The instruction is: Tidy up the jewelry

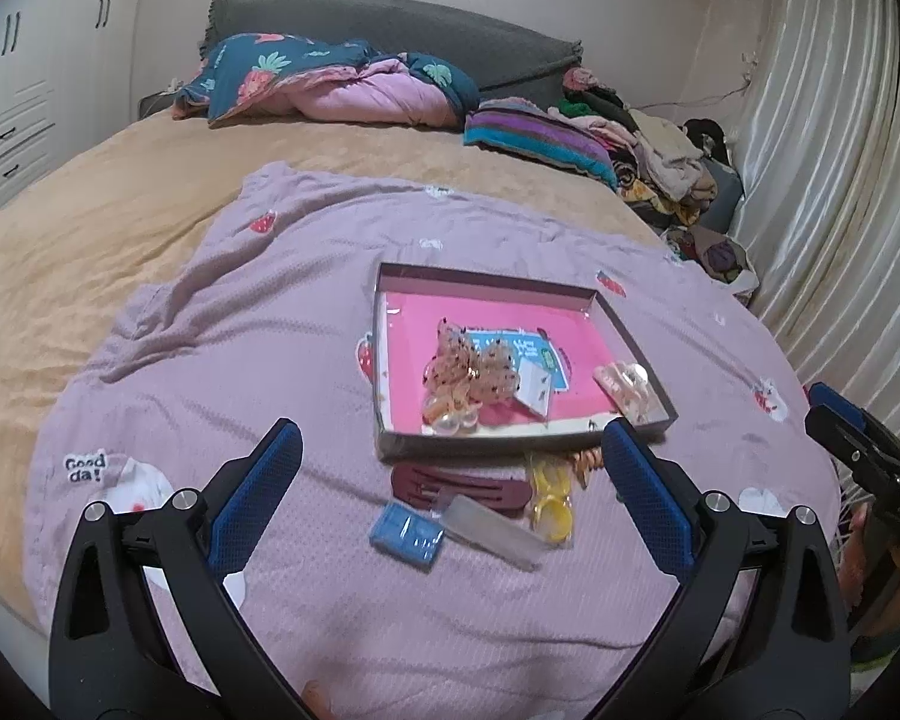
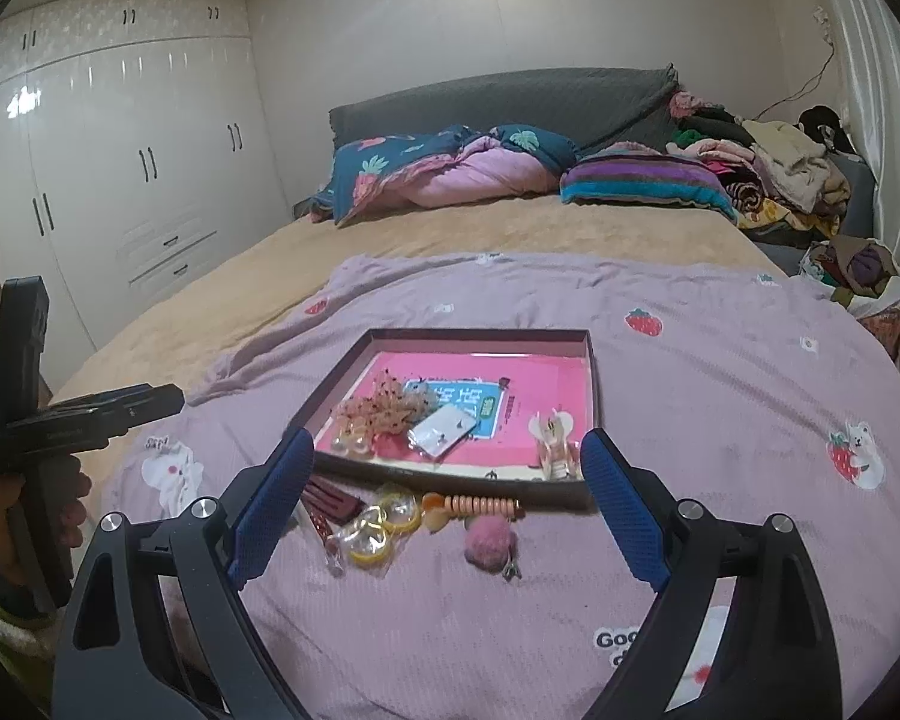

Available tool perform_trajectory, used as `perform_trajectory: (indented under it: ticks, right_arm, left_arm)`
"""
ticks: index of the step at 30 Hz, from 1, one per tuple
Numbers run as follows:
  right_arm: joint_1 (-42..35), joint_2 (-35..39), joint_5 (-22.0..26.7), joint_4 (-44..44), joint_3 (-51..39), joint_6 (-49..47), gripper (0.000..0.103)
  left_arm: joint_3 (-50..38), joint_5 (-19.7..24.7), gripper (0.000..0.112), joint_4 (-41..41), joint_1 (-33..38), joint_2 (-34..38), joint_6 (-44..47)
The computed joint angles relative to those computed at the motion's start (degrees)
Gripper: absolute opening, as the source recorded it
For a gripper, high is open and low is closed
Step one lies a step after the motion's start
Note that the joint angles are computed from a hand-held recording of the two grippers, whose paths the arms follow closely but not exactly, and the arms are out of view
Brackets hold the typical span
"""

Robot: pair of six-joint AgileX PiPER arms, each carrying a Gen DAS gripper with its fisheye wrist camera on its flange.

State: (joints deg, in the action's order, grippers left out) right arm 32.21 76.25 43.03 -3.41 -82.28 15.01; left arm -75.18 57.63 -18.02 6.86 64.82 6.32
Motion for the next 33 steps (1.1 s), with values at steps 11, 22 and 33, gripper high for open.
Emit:
perform_trajectory:
  ticks: [11,22,33]
  right_arm:
    - [0.86,-2.02,0.62,-1.01,4.21,0.10,0.090]
    - [1.36,-2.16,0.55,0.64,6.88,-1.47,0.090]
    - [2.89,1.60,0.13,4.13,6.96,-3.44,0.090]
  left_arm:
    - [4.99,1.03,0.093,0.47,-1.00,-2.86,-0.37]
    - [9.78,1.22,0.093,3.08,-1.48,-4.65,-1.14]
    - [15.64,0.17,0.093,4.56,0.48,-5.85,1.60]
